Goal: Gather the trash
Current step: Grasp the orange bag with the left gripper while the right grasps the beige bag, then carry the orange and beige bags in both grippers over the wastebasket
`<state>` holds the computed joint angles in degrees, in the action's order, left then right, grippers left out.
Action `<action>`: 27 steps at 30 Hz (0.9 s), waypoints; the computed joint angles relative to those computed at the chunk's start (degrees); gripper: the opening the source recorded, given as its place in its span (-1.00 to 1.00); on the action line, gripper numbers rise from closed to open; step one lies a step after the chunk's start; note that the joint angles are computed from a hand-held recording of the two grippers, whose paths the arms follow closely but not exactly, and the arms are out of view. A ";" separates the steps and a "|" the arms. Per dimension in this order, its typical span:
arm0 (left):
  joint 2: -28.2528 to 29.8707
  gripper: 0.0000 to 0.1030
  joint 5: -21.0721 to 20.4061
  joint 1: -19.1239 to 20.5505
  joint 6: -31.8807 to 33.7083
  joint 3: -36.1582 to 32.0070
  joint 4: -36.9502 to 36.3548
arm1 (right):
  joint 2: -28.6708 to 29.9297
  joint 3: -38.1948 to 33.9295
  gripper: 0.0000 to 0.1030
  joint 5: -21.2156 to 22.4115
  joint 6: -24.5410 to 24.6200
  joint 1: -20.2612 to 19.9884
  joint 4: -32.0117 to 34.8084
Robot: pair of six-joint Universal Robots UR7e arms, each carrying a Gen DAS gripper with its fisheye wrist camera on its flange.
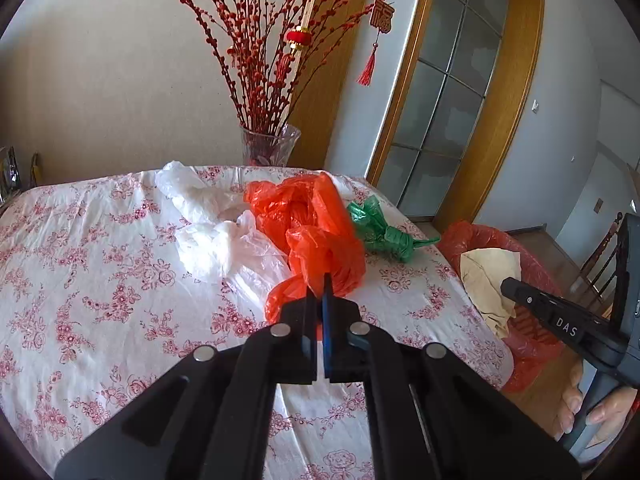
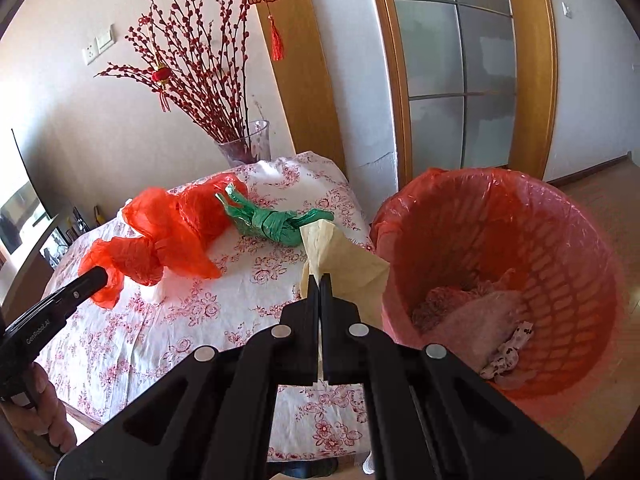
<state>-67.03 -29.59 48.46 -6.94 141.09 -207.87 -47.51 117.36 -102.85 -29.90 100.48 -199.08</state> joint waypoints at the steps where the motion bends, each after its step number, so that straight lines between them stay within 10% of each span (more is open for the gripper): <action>1: 0.01 -0.93 0.39 -0.69 0.42 0.24 -0.75 | -0.26 0.20 -0.98 0.14 -0.07 -0.05 -0.13; 27: 7.40 -0.94 -7.52 -8.12 7.73 -4.91 -5.95 | -7.81 4.09 -0.98 2.21 -0.09 -3.25 -5.72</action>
<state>-59.63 -37.11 40.34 0.79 136.17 -213.83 -55.32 121.45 -100.65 -29.99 97.23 -204.80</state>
